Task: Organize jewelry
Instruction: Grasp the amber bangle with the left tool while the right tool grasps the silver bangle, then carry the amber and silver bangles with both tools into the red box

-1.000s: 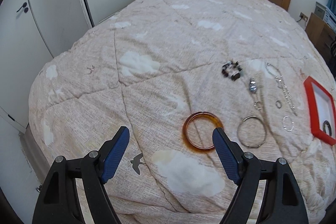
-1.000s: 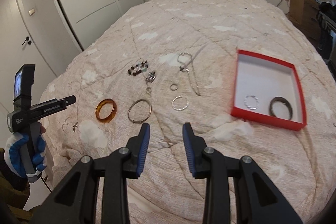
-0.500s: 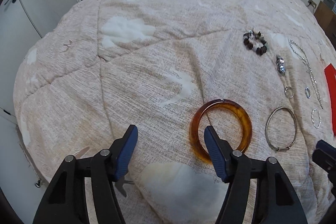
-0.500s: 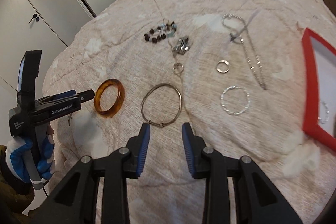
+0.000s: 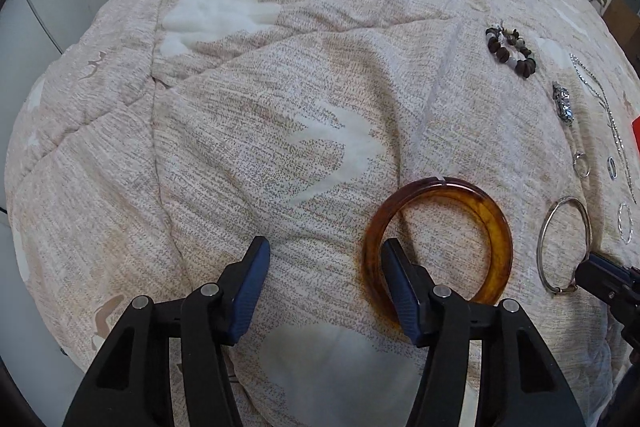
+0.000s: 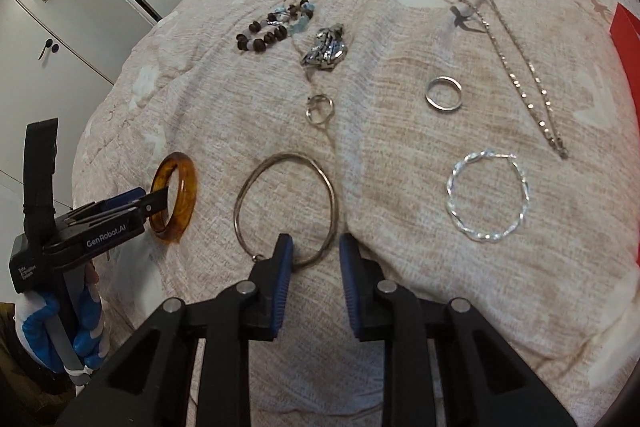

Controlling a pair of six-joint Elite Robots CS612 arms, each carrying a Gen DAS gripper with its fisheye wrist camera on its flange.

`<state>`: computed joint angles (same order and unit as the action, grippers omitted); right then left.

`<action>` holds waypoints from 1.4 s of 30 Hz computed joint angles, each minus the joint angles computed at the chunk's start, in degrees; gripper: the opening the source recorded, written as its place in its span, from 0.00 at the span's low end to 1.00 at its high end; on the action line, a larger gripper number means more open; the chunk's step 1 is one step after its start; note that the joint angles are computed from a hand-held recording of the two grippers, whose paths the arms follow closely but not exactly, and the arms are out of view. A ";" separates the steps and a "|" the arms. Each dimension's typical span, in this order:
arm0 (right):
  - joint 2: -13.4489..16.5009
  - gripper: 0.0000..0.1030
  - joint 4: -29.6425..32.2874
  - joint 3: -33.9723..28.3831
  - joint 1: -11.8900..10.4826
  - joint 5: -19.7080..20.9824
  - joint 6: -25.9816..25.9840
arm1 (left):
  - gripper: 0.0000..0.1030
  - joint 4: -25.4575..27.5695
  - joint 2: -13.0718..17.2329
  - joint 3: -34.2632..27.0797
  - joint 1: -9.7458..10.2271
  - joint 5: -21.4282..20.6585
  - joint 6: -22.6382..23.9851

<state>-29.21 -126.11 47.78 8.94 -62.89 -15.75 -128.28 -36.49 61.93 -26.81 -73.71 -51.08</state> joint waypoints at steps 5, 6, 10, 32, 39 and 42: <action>1.61 0.20 2.07 -2.56 0.39 -0.99 -0.47 | 0.56 -0.31 0.79 -0.47 0.29 -0.42 0.33; 1.86 0.19 2.33 -2.91 0.43 -1.09 -0.40 | 0.56 -0.34 0.95 -0.59 0.28 -0.25 0.47; 2.98 0.10 3.48 -4.65 0.47 -1.15 0.21 | 0.56 -0.25 1.65 -1.37 0.20 0.22 0.82; -5.75 0.03 -13.48 8.65 0.62 -6.62 -2.83 | 0.09 -1.23 -0.39 -0.26 -2.26 4.30 1.89; -9.37 0.03 -18.57 14.02 0.08 -7.10 -2.12 | 0.09 -2.93 -3.26 2.79 -3.32 6.39 2.05; -11.11 0.03 -20.98 16.64 -0.37 -7.17 -1.55 | 0.09 -3.96 -4.36 3.94 -3.72 7.34 2.44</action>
